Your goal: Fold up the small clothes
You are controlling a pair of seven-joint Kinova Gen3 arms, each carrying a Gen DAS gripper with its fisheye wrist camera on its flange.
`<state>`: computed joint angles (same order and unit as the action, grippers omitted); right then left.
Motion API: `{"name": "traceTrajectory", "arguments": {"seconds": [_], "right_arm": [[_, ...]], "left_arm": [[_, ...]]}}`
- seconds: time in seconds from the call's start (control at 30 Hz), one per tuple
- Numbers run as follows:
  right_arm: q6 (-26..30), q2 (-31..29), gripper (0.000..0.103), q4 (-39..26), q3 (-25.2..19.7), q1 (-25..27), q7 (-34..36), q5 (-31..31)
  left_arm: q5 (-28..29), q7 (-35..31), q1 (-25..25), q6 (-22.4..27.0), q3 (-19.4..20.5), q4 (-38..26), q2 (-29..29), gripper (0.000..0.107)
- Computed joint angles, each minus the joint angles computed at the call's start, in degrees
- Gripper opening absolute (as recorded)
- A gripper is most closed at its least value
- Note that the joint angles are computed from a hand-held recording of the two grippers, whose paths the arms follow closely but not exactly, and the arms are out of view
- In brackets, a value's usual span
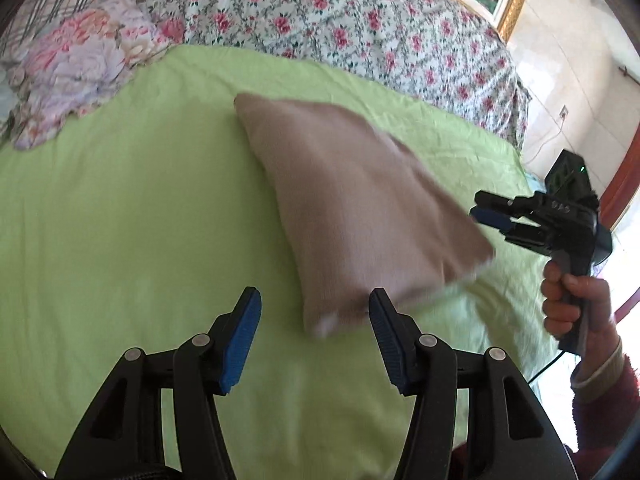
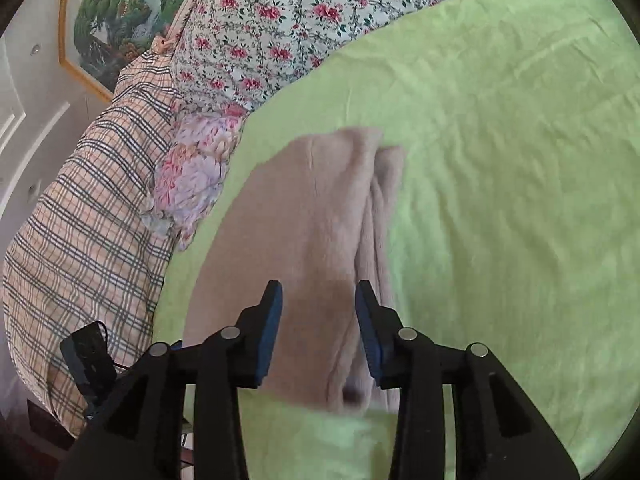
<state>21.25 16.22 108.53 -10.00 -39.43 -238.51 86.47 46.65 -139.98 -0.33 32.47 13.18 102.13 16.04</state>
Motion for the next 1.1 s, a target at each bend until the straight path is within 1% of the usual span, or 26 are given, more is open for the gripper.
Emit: {"name": "traceTrajectory", "arguments": {"seconds": [0.03,0.07,0.13,0.17,0.2,0.23,0.27,0.33,0.37,0.4,0.47,0.53,0.6,0.63,0.67,0.7,0.73,0.8,0.83,0.87,0.9,0.93,1.0,1.03,1.07,1.1], "right_arm": [[0.6,0.1,0.04,0.4,-0.2,-0.6,-0.2,-0.3],[1.1,0.4,0.04,0.2,-0.4,-0.7,0.6,-1.3],[1.1,0.8,0.04,0.1,-0.2,-1.3,1.2,-3.0],[0.7,0.9,0.04,-0.2,0.1,-1.5,2.6,-4.5],[0.2,1.1,0.04,-0.7,1.0,-2.3,4.8,-6.7],[-0.4,1.4,0.04,-1.4,1.2,-2.4,7.2,-8.4],[-0.8,1.5,0.04,-1.8,0.4,-1.7,9.5,-9.7],[1.0,2.9,0.039,-3.8,-4.1,1.1,14.1,-11.2],[3.3,4.0,0.022,-5.0,-6.7,2.3,16.5,-11.8],[5.6,4.6,0.007,-5.8,-9.4,3.7,18.8,-13.0],[9.9,3.9,0.006,-7.2,-14.7,6.7,23.5,-16.0],[14.6,3.2,0.006,-8.1,-18.6,8.8,28.1,-18.2],[19.0,4.4,0.006,-9.7,-23.8,12.7,32.8,-21.1],[20.3,5.7,0.006,-10.1,-25.2,14.2,35.1,-22.9],[20.6,6.7,0.006,-10.7,-25.6,15.1,37.2,-25.2],[20.0,7.4,0.006,-10.9,-24.9,15.1,38.4,-26.9],[19.7,8.0,0.006,-10.7,-23.3,14.1,38.7,-27.7],[20.6,7.9,0.006,-11.1,-20.2,11.2,39.8,-28.7],[21.7,7.9,0.006,-11.9,-19.7,10.6,41.4,-29.8],[22.2,7.8,0.006,-12.7,-18.2,9.3,43.6,-31.5],[22.2,7.5,0.006,-13.2,-15.7,7.4,45.2,-33.3],[21.4,7.2,0.006,-13.2,-13.0,5.8,46.2,-35.0],[17.8,6.3,0.007,-11.7,-9.2,4.2,45.8,-36.8],[16.8,5.8,0.007,-11.0,-7.9,3.4,45.3,-37.1],[16.7,5.7,0.008,-11.0,-6.8,2.4,45.5,-37.5],[17.0,5.7,0.008,-11.1,-6.9,2.2,45.6,-37.7]], "left_arm": [[-0.9,0.5,1.3,-1.5,-0.5,0.9,-0.2,0.056],[-2.4,1.9,3.5,-2.7,-2.0,0.8,0.0,0.056],[-7.0,6.6,8.0,-5.7,-4.8,0.7,-0.1,0.055],[-8.7,8.9,10.7,-6.8,-6.8,0.5,-0.1,0.055],[-10.5,11.3,13.3,-8.4,-8.7,0.5,-0.1,0.052],[-12.3,13.6,16.0,-9.8,-10.9,0.3,0.1,0.042],[-14.0,15.9,18.6,-10.3,-13.1,0.0,0.3,0.036],[-18.6,20.6,23.9,-12.1,-17.3,-0.3,1.0,0.016],[-20.9,22.9,26.6,-13.5,-19.6,-0.1,1.4,0.012],[-23.1,25.2,29.3,-14.7,-21.9,0.3,1.6,0.011],[-25.6,29.9,34.6,-15.6,-27.2,1.2,1.4,0.009],[-30.0,34.6,39.9,-16.5,-32.0,2.0,1.3,0.008],[-34.4,39.2,45.2,-15.0,-36.9,1.3,2.6,0.008],[-36.0,41.5,46.8,-14.2,-38.4,0.8,3.3,0.007],[-37.2,43.1,47.4,-13.8,-38.8,0.6,3.7,0.007],[-37.6,43.7,48.9,-13.9,-40.1,0.6,4.0,0.007],[-37.2,43.4,49.7,-13.8,-41.0,0.7,4.0,0.007],[-33.8,40.1,49.3,-13.1,-41.2,0.6,3.9,0.008],[-32.2,38.7,49.3,-12.6,-41.6,0.7,3.9,0.008],[-30.7,37.2,48.6,-12.3,-41.3,0.6,3.8,0.008],[-29.3,35.9,47.6,-12.1,-40.5,0.8,3.5,0.008],[-28.8,35.3,45.8,-11.8,-38.9,0.4,3.6,0.008],[-29.8,36.1,42.5,-11.4,-35.3,0.3,3.3,0.008],[-29.8,35.5,40.9,-11.3,-33.7,0.3,3.1,0.008],[-29.3,34.1,38.3,-11.1,-31.0,0.3,2.6,0.008],[-28.0,31.7,35.7,-10.6,-28.5,0.5,2.0,0.01]]}}
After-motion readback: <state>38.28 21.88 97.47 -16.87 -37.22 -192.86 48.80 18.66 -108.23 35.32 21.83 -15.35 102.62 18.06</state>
